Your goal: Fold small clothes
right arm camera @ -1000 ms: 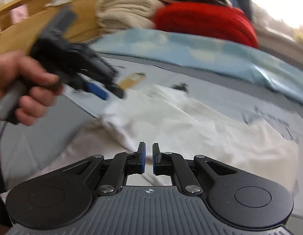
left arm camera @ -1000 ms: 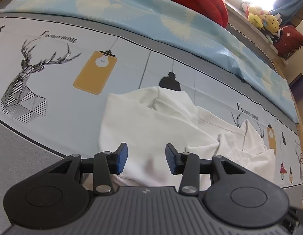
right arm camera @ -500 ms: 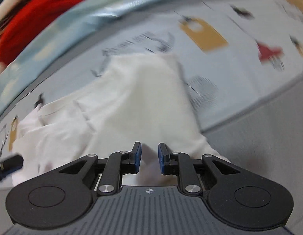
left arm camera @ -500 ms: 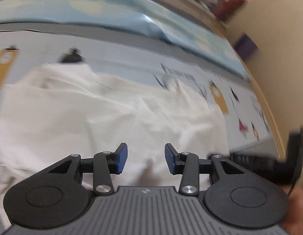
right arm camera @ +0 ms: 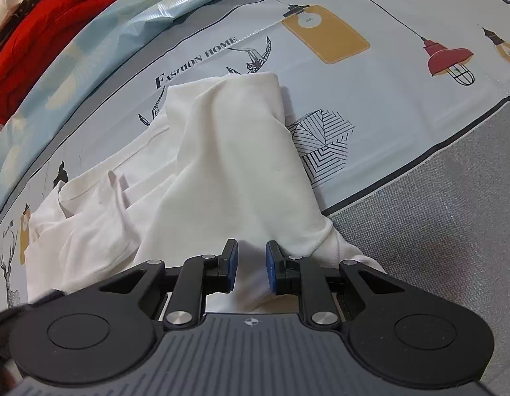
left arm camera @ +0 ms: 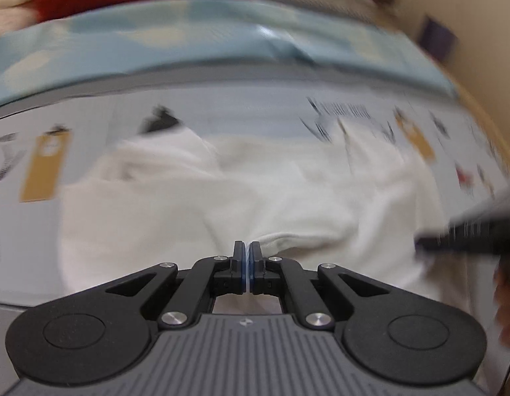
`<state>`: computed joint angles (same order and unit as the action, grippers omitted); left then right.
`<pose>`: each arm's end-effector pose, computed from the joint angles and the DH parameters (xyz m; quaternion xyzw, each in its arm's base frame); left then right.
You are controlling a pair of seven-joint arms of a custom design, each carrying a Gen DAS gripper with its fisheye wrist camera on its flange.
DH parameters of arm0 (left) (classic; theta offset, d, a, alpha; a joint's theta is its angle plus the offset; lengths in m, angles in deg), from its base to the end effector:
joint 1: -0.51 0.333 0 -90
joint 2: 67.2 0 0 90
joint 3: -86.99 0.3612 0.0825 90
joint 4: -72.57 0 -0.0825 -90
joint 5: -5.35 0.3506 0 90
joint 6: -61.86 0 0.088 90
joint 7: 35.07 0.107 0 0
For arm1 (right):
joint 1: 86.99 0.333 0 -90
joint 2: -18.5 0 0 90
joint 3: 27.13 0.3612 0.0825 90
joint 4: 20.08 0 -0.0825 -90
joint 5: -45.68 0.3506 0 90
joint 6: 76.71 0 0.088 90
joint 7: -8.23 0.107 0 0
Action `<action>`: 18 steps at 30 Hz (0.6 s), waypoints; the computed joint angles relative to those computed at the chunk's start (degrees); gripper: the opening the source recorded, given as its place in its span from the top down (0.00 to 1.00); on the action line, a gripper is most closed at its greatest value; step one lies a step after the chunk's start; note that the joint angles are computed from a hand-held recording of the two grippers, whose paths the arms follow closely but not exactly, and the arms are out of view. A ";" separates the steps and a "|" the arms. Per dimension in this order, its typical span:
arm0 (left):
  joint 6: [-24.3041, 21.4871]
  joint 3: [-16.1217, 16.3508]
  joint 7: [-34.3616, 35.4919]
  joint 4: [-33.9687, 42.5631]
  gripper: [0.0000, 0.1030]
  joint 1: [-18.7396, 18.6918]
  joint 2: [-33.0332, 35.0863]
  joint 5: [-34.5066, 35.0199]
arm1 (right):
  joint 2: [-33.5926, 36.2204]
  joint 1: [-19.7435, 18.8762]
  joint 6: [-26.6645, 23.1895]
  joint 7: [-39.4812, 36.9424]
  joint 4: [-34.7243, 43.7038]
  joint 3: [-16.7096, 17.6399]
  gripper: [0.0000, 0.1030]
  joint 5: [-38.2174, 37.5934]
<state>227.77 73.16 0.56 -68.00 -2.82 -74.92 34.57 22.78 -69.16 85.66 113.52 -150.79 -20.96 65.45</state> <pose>0.4433 -0.1709 0.4740 -0.7316 0.6095 -0.2434 0.1847 0.5014 0.2031 0.4409 -0.6297 0.7353 -0.0156 0.2502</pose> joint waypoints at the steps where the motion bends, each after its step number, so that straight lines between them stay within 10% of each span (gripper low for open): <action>1: -2.42 -0.31 -3.85 -0.02 0.99 1.16 -1.38 0.42 | 0.32 0.13 0.05 0.65 0.25 -0.07 0.81 -0.48; 4: -17.56 -2.06 -19.39 1.39 1.00 4.62 -4.75 -1.39 | 0.57 0.48 0.13 2.71 0.38 -0.31 0.81 -2.62; 6: -19.76 1.36 -23.47 -1.26 0.99 3.91 -7.09 -8.17 | 0.66 0.69 0.10 4.52 0.41 -0.50 0.81 -4.26; 9: -12.74 3.06 -25.07 -4.42 0.95 4.54 -9.01 -11.49 | 0.74 0.77 0.01 6.29 0.50 -0.54 0.81 -5.52; 12: -5.27 3.06 -13.29 -1.65 0.66 3.00 -5.60 -8.84 | 0.82 0.75 -0.17 7.49 0.68 -0.54 0.81 -6.27; 18: 0.56 -0.12 -2.24 2.52 0.62 0.54 0.73 -6.40 | 0.30 0.84 -0.59 9.42 0.49 -0.48 0.81 -7.42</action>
